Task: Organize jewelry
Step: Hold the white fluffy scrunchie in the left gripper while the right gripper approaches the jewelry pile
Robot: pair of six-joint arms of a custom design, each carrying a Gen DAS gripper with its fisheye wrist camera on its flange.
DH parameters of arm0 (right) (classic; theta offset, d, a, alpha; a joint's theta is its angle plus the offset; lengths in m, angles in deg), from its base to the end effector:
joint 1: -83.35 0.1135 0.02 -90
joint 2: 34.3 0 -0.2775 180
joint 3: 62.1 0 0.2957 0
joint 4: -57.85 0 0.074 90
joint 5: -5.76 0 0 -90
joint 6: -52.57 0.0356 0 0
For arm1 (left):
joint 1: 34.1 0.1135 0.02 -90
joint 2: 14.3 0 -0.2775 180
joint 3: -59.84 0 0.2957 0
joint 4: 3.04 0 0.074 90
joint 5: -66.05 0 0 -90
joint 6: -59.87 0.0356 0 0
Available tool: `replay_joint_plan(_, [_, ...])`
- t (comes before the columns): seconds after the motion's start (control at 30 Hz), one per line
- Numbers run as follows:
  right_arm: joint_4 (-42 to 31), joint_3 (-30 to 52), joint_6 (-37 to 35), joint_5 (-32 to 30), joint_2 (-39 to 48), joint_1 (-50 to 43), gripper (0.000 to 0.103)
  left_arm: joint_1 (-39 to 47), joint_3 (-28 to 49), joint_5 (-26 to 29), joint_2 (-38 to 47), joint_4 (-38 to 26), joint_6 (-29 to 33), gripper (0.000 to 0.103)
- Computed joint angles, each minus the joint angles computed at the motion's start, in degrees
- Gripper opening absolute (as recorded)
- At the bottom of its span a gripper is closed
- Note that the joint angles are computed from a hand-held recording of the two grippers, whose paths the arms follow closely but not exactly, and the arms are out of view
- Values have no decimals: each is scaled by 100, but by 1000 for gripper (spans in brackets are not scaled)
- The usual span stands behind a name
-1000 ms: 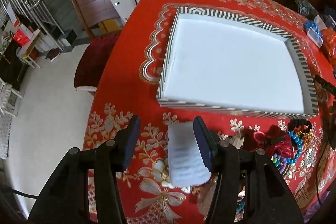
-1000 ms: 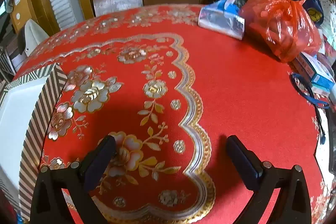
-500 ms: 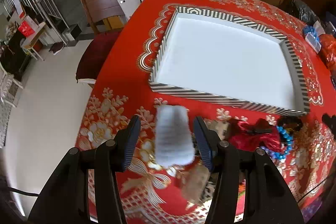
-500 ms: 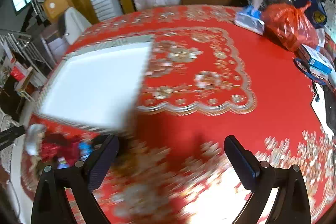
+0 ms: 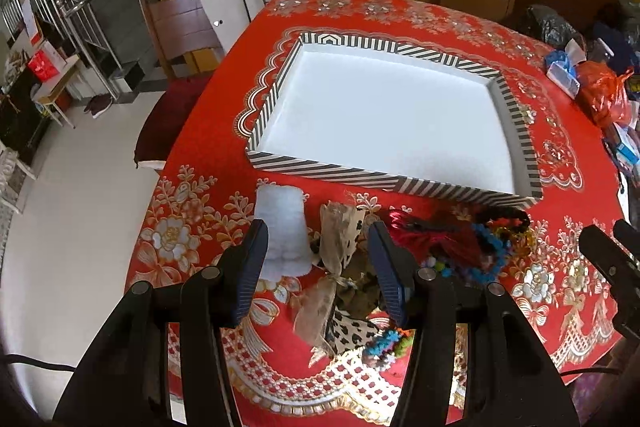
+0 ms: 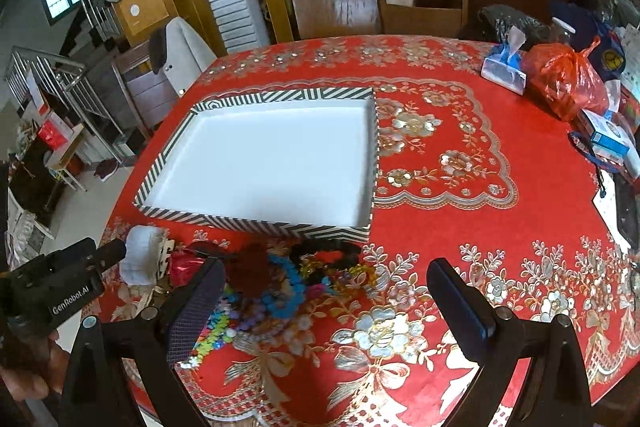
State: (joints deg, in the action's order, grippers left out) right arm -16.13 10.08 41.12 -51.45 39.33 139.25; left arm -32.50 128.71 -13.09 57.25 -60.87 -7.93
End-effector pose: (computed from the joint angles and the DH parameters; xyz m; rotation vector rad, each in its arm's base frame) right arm 0.1637 0.2074 0.2717 0.5877 2.4517 0.0100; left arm 0.2813 0.0011 0.2681 0.5286 2.5452 -0.1007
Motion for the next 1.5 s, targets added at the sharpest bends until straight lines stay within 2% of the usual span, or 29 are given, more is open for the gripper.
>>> replay_joint_plan(0.2, [-233,350,271,47,266,168,100,116,-96,61,-178,-79,46,52])
replay_joint_plan(0.6, [-275,598,315,55,525,386,100,358,-170,306,-317,-268,189,52])
replay_joint_plan(1.5, [-9,659,-4,-135,708,310,100,507,-149,410,-311,-312,255,52])
